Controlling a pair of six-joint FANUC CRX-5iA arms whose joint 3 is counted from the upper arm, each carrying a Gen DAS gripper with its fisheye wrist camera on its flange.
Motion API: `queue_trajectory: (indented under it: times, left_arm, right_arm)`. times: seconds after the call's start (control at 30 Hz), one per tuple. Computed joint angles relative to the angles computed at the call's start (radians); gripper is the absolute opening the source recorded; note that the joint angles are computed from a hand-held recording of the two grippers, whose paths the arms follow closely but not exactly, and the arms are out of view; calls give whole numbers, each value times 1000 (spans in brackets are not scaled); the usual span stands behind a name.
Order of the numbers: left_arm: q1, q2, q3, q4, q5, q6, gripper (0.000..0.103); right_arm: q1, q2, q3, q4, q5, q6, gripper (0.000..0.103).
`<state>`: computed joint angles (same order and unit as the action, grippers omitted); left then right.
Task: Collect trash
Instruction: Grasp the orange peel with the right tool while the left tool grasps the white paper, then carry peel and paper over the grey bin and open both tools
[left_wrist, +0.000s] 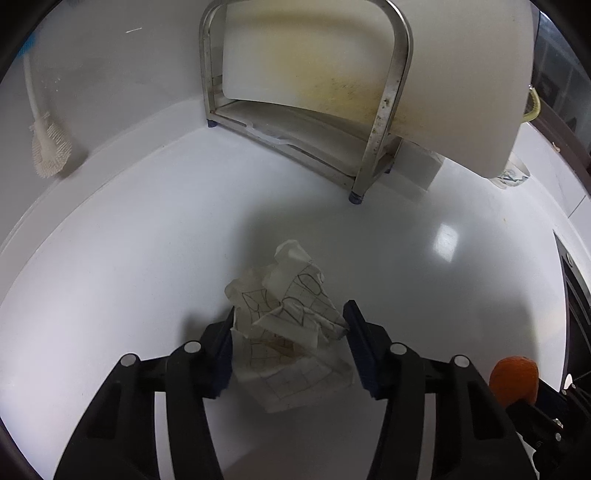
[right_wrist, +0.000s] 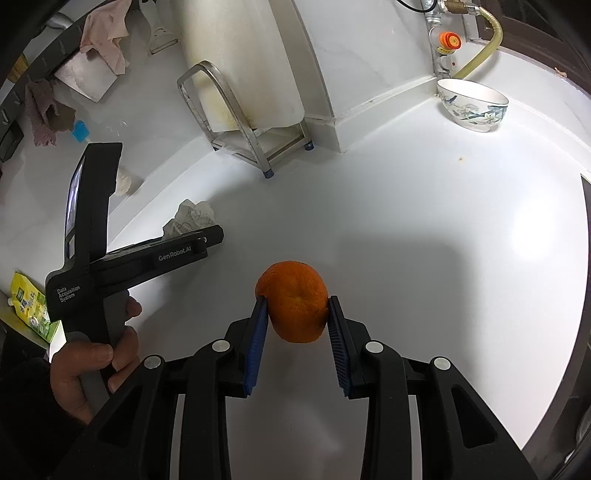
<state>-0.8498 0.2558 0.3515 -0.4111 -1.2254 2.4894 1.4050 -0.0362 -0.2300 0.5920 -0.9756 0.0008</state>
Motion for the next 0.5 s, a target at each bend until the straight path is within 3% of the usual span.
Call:
queue_trajectory:
  times: [0.3, 0.5]
  left_arm:
    - [-74, -69, -34, -49, -70, 58, 51]
    - [-171, -104, -10, -101, -186, 107, 51]
  right_arm:
    - [60, -8, 17, 10, -53, -40, 32]
    - [135, -34, 18, 23, -103, -109, 32]
